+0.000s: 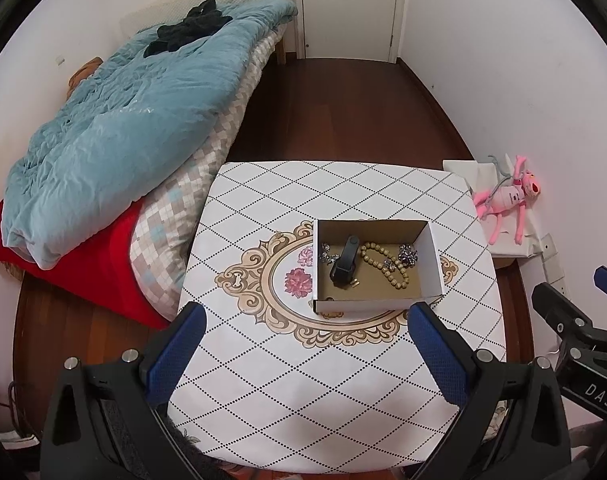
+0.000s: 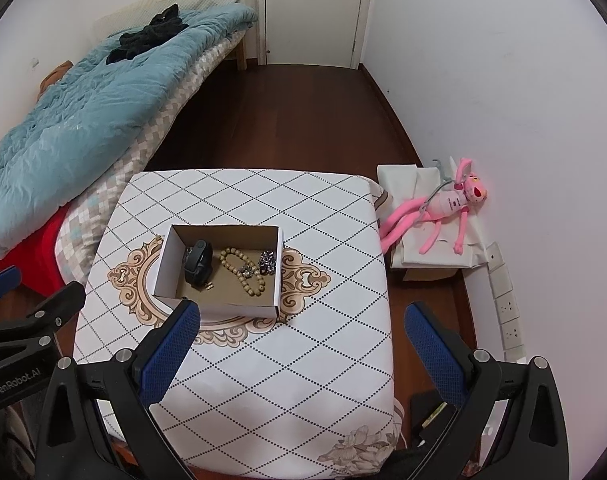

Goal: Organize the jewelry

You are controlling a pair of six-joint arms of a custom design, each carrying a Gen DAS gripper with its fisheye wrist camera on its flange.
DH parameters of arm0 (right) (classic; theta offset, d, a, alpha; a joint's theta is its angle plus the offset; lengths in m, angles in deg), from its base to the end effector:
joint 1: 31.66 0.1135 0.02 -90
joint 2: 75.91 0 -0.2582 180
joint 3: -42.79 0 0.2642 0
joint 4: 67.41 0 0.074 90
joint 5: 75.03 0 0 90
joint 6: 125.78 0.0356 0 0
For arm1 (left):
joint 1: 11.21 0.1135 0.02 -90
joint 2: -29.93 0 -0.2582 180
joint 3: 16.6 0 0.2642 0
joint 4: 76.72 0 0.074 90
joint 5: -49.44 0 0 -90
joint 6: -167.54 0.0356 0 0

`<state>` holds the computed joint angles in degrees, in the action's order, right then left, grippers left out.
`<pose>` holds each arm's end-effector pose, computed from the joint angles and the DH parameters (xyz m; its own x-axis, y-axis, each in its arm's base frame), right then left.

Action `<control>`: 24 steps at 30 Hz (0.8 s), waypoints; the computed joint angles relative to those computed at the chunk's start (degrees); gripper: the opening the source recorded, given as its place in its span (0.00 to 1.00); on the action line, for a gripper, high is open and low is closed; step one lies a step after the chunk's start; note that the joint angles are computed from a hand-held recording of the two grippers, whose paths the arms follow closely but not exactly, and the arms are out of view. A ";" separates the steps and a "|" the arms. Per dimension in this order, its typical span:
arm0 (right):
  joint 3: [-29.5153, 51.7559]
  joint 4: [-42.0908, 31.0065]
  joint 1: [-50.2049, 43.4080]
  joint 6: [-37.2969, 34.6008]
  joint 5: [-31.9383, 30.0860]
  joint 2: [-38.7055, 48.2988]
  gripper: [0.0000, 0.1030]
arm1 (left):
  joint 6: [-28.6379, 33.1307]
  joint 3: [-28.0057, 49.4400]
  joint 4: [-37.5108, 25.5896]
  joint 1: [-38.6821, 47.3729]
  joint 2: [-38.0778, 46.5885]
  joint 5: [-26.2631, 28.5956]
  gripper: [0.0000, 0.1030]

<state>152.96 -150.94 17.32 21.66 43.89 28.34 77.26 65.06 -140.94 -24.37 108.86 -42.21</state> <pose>0.2551 0.2670 0.2883 -0.8442 0.1536 -0.5136 0.2215 0.9724 -0.0734 0.2793 -0.0643 0.2832 -0.8567 0.1953 -0.4774 0.2100 0.9774 0.0230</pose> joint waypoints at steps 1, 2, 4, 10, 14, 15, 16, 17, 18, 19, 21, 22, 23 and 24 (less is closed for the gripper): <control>0.12 -0.09 0.00 -0.04 -0.03 0.05 1.00 | 0.09 -0.04 0.04 0.10 0.03 0.05 1.00; 0.11 -0.09 -0.01 -0.04 -0.05 0.00 1.00 | 0.17 -0.08 0.10 0.09 0.00 0.00 1.00; 0.28 -0.29 0.01 -0.02 0.13 0.15 1.00 | 0.21 -0.18 0.17 0.29 -0.04 0.17 1.00; 0.49 -0.37 -0.03 0.11 -0.20 0.28 1.00 | 0.27 -0.03 0.07 0.21 0.02 0.32 1.00; 0.32 -0.22 0.13 0.49 -0.57 0.36 1.00 | 0.39 -0.36 0.13 0.46 -0.36 0.49 1.00; 0.28 -0.14 0.11 0.54 -0.60 0.32 1.00 | 0.23 -0.37 0.06 0.35 -0.45 0.34 1.00; 0.19 -0.10 0.18 0.66 -0.60 0.27 1.00 | 0.23 -0.37 0.06 0.35 -0.45 0.34 1.00; 0.05 -0.07 0.14 0.57 -0.63 0.18 1.00 | 0.24 -0.55 0.09 0.39 -0.67 0.37 1.00; -0.01 0.00 0.11 0.58 -0.66 0.12 1.00 | 0.24 -0.55 0.09 0.39 -0.67 0.37 1.00; -0.12 0.05 0.13 0.60 -0.68 0.04 1.00 | 0.27 -0.58 0.10 0.43 -0.72 0.36 1.00; -0.29 0.09 0.12 0.56 -0.89 -0.05 1.00 | 0.16 -0.64 0.11 0.36 -0.84 0.24 1.00; -0.36 0.06 0.18 0.62 -0.94 -0.05 1.00 | 0.17 -0.63 0.10 0.38 -0.84 0.33 1.00; -0.37 -0.03 0.25 0.69 -0.91 0.02 1.00 | 0.20 -0.69 0.15 0.44 -0.85 0.41 1.00; -0.36 -0.06 0.27 0.66 -0.97 0.06 1.00 | 0.05 -0.60 -0.02 0.36 -0.90 0.36 1.00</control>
<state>152.61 -151.00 17.59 22.32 42.92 28.40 77.31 64.46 -140.96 -24.01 107.96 -41.85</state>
